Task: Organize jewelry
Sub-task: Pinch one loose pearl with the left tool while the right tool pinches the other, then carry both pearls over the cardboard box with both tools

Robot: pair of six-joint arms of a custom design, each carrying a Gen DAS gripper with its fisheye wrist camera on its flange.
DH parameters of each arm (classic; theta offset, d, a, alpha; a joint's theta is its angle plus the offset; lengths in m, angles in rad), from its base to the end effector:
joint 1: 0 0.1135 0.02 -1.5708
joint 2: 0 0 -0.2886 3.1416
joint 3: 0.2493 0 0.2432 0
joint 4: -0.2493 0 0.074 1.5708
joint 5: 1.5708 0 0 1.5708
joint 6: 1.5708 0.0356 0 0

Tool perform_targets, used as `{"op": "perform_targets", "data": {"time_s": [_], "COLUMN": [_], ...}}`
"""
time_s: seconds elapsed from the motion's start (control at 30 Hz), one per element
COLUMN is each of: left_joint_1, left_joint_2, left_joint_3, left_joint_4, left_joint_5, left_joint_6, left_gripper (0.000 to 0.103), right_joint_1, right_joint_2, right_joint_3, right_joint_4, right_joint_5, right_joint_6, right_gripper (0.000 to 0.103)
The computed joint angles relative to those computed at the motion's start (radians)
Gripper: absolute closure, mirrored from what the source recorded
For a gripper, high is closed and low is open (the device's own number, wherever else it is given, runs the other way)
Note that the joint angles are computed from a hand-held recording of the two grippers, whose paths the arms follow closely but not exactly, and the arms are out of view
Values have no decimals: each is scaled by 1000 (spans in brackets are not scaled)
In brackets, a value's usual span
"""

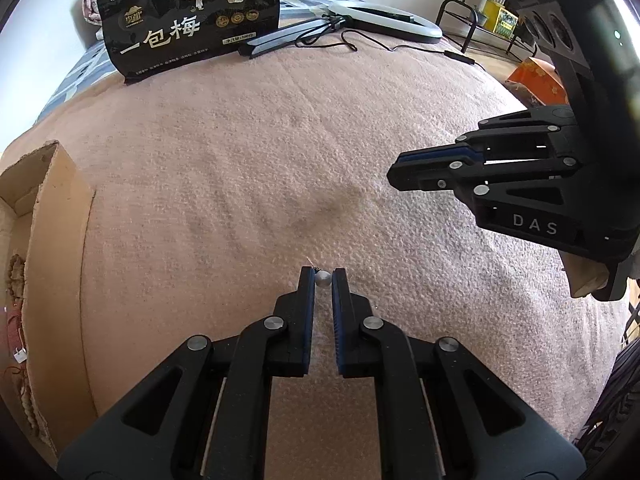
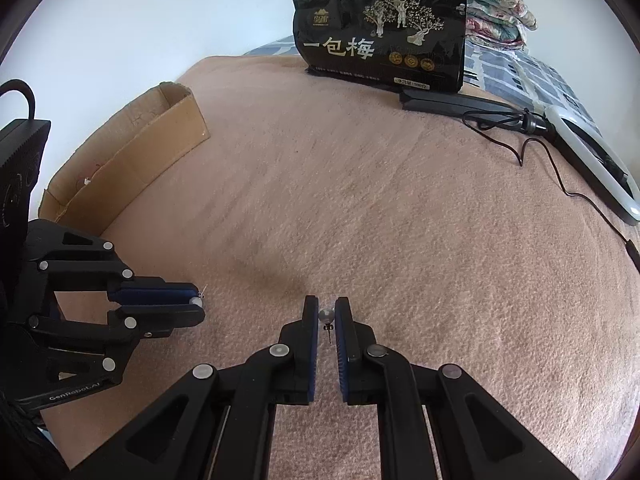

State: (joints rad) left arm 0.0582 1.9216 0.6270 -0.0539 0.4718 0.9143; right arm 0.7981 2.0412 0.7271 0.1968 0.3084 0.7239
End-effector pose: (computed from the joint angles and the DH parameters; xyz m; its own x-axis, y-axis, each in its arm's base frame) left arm 0.2650 -0.0008 0.0710 -0.5561 0.6744 -0.4857 0.8008 0.5912 -0.0959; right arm 0.2283 0.2187 0.0610 -0.8605 0.0214 -0.5090 -0.0260 0.9960 0.0857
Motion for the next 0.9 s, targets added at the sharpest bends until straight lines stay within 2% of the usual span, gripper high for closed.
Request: {"op": "perform_targets", "data": {"time_s": [0.5,0.9], "left_joint_1": [121,281], "left_joint_2": [-150,-255], "left_joint_3": [71,157], "left_joint_4": [-213,-408], "left_joint_5": [102,194], "left_joint_6": [43,140], "left_gripper": [96,96], "right_joint_1": [78,171], "right_joint_2": [-170,-236], "right_joint_3": [8,140], "right_joint_4": [-162,-333], "right_joint_5": [106,173], "right_joint_6": [72,116], "right_gripper": [97,97]}}
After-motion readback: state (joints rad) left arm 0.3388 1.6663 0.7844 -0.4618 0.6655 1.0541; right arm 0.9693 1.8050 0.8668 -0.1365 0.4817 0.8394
